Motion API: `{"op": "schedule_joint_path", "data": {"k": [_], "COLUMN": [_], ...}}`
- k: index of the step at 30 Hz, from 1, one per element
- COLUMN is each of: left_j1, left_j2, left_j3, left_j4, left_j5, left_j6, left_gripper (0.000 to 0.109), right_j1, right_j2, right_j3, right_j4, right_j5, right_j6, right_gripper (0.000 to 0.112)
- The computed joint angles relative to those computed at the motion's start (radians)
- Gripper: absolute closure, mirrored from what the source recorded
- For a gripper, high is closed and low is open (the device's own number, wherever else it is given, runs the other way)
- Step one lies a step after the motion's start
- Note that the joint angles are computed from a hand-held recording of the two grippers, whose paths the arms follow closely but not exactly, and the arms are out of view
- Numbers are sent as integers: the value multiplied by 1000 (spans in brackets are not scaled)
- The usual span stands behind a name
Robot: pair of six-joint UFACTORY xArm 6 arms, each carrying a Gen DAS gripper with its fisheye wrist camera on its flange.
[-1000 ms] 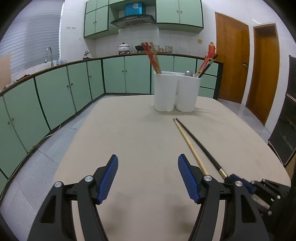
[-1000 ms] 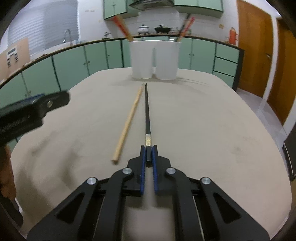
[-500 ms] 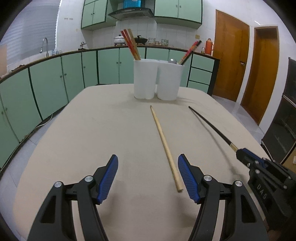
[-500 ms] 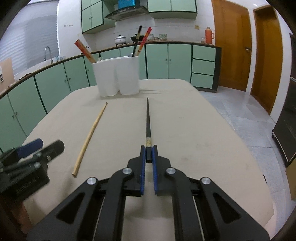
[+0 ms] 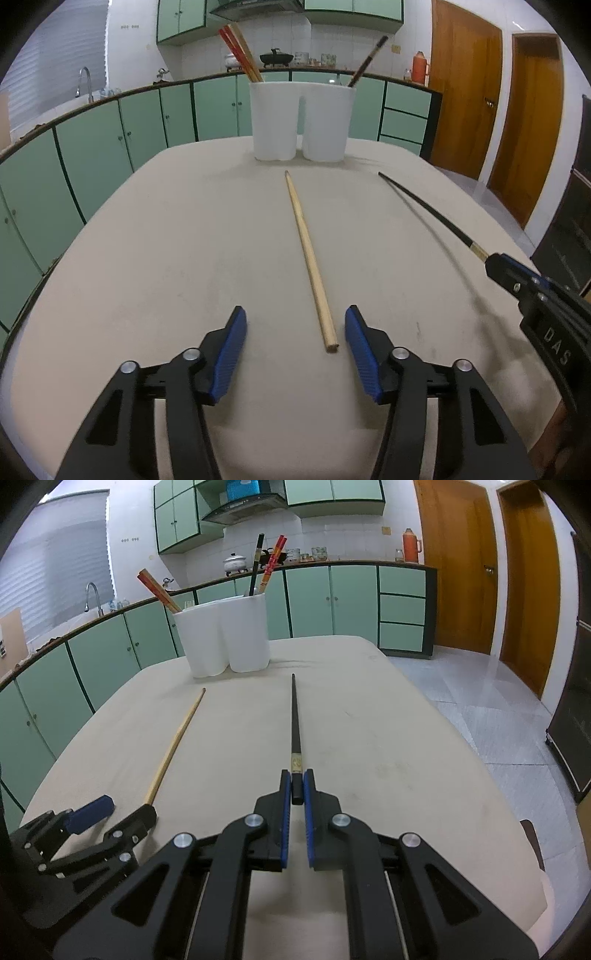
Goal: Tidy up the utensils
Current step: 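Grasp the black chopstick with the right gripper while the left grasps the wooden one, then lift both chopsticks and lower them into the white holder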
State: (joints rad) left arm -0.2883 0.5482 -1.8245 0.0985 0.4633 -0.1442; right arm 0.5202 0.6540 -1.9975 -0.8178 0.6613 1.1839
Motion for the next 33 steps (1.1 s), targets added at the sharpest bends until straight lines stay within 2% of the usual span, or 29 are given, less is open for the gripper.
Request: {"op": "schedule_joint_path", "data": {"k": [5,7,13,23,29,33], "left_j1": [-4,-4,-2,6,14,21], "left_j2": [1,5,-4,-81,-75,-17], "left_j3": [2,-6,-7,41,-40,-186], "left_j4": [11,-16,-19,2,-128,-242], "left_j5": [-6,-2,-15,-142,-159,-109], "left_j6": [-8,16,24,51,153,248], "left_gripper": [78,102,102,102,102,102], "right_j1": [1,2,10,27,16,0], "right_j2": [2,3,-1,-11,-4,33], "right_j3": [-6,-9,-15,-55,-128,-243], "right_j4": [3,-2,-46,-122,-100,-8], "right_j5": [4,7,20,23,16,15], "right_j6": [2,0,7,-15,-64,-165], "right_gripper": [106,106,106,106,106,106]}}
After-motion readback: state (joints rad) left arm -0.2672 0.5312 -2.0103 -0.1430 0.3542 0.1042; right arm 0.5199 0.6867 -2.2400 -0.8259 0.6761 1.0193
